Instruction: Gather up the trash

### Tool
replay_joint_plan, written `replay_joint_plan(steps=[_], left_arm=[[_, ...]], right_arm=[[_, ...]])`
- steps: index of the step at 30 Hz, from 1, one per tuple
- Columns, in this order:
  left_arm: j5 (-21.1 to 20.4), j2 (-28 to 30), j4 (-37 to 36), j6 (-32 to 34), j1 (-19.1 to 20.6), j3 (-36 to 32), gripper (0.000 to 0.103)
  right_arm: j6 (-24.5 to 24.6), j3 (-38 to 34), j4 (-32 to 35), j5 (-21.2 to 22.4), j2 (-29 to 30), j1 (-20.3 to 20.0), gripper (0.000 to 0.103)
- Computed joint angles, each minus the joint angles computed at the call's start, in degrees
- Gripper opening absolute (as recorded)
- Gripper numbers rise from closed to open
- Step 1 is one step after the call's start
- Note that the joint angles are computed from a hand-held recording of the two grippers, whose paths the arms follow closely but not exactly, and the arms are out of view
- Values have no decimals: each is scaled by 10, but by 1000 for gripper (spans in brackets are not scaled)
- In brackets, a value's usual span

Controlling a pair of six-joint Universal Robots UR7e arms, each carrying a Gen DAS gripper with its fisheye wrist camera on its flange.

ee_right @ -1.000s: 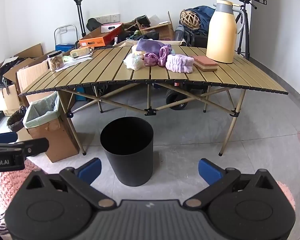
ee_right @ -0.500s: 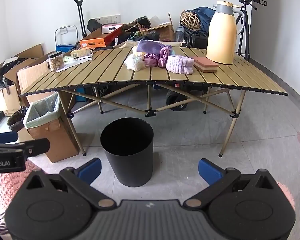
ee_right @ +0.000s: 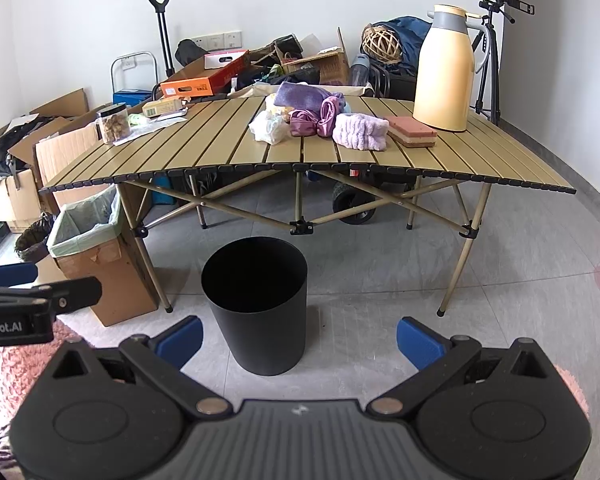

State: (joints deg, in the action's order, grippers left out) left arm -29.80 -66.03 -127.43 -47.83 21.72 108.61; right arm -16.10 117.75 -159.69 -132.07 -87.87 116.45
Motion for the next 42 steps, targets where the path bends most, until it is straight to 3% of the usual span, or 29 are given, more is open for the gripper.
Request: replay_joint_plan(steps=[42], left_arm=[[1,3,8,-1,-3,-8,103]], right_arm=[[7,-9,13,-6,2,12,103]])
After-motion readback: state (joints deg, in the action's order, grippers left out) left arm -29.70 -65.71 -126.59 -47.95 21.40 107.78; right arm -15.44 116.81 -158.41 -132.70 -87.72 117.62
